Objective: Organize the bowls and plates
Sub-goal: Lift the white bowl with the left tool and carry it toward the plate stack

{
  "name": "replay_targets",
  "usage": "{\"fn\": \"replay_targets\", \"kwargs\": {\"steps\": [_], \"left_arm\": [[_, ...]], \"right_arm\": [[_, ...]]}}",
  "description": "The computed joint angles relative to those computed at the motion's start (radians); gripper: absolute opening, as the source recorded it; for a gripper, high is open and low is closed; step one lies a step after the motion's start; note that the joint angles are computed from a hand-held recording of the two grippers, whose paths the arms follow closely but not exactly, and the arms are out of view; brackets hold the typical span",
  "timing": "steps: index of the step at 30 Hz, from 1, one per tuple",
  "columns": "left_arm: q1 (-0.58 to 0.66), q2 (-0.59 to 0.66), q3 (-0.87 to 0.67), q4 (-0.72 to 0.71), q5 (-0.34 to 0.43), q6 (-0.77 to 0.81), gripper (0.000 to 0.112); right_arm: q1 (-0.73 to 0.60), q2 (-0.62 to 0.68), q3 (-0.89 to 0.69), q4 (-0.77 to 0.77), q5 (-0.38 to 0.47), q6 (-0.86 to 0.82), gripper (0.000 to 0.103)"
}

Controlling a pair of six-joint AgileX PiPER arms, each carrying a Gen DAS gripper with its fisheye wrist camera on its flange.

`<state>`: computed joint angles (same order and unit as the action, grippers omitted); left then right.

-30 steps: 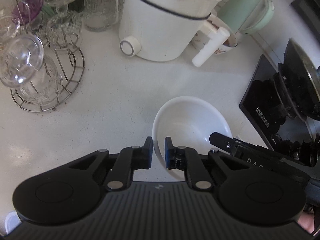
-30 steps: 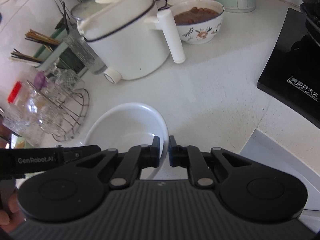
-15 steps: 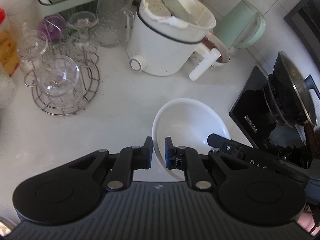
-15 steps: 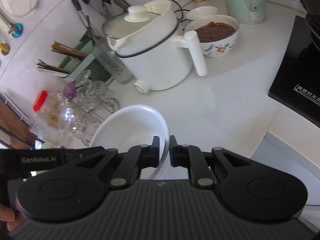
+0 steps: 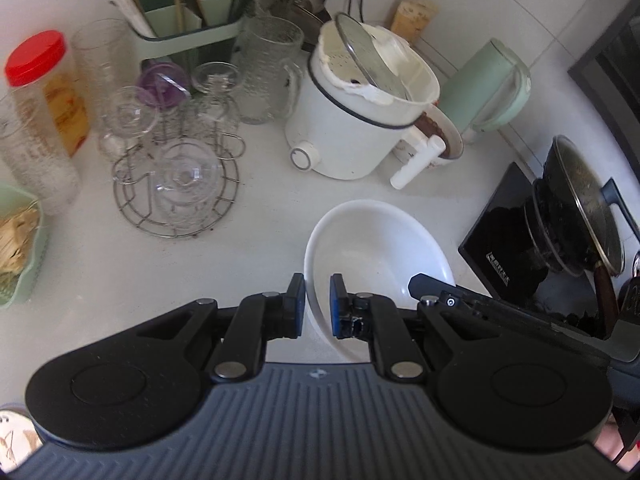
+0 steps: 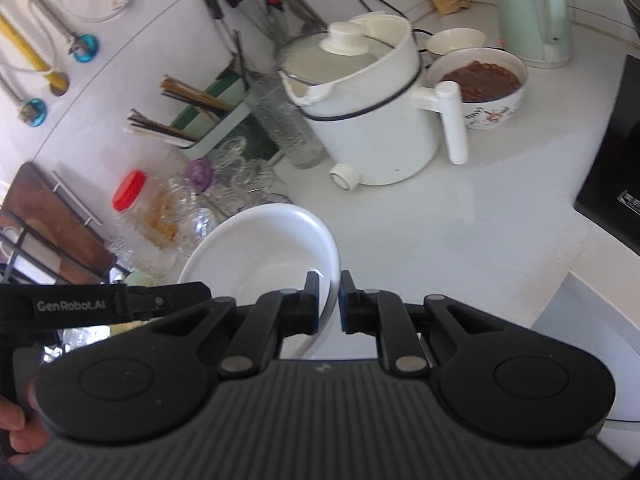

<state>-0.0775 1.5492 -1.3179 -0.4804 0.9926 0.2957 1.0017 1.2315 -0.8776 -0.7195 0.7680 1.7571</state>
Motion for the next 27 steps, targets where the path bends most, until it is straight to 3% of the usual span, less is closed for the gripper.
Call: {"fn": "replay_targets", "kwargs": {"steps": [17, 27], "left_arm": [[0.231, -0.136, 0.074, -0.122, 0.072, 0.152, 0.013], [0.501, -0.195, 0.209, -0.226, 0.120, 0.336, 0.013]], "right_arm": [[0.101, 0.116, -0.182, -0.012, 0.072, -0.046, 0.014], [0.141, 0.289, -0.384, 0.074, 0.104, -0.218, 0.014]]}}
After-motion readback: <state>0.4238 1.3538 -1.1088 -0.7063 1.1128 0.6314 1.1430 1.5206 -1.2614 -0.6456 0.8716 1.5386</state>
